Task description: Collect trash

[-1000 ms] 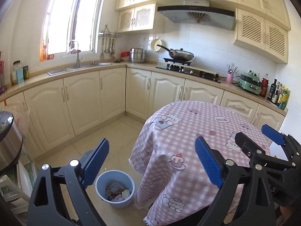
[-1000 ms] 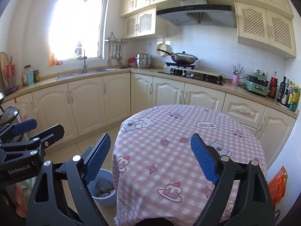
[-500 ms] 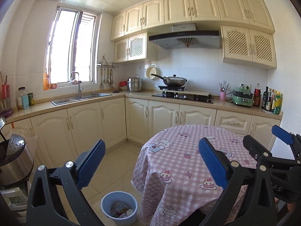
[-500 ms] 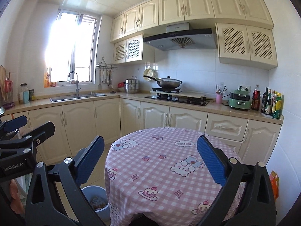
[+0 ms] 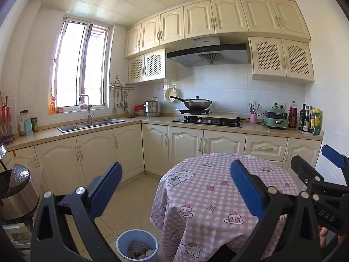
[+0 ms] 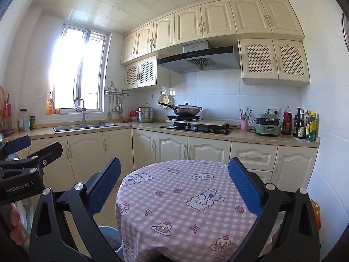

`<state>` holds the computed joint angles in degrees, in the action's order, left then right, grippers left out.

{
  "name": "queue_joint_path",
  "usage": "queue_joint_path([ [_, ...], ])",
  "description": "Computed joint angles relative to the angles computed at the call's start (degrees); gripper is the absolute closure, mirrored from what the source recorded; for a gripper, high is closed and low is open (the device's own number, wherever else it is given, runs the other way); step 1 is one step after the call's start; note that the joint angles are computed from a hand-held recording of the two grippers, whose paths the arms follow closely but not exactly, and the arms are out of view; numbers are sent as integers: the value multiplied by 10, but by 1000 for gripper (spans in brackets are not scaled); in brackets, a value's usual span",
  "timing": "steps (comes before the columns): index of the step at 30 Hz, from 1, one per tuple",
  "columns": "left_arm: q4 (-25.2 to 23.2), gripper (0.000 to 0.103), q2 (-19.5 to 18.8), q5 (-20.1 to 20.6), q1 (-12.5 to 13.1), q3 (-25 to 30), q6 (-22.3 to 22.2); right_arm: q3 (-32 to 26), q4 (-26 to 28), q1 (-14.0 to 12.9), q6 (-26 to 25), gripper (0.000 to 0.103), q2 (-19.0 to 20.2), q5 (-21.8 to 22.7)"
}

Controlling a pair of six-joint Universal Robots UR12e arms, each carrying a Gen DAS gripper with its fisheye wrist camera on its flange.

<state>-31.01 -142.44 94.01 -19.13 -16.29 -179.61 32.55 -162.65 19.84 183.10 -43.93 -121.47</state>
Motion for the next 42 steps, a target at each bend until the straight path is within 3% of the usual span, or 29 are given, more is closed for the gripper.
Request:
queue_joint_path([
  [42,-1,6,-1,-11,0,-4,10,8,7,-3,7,8,-3,5],
])
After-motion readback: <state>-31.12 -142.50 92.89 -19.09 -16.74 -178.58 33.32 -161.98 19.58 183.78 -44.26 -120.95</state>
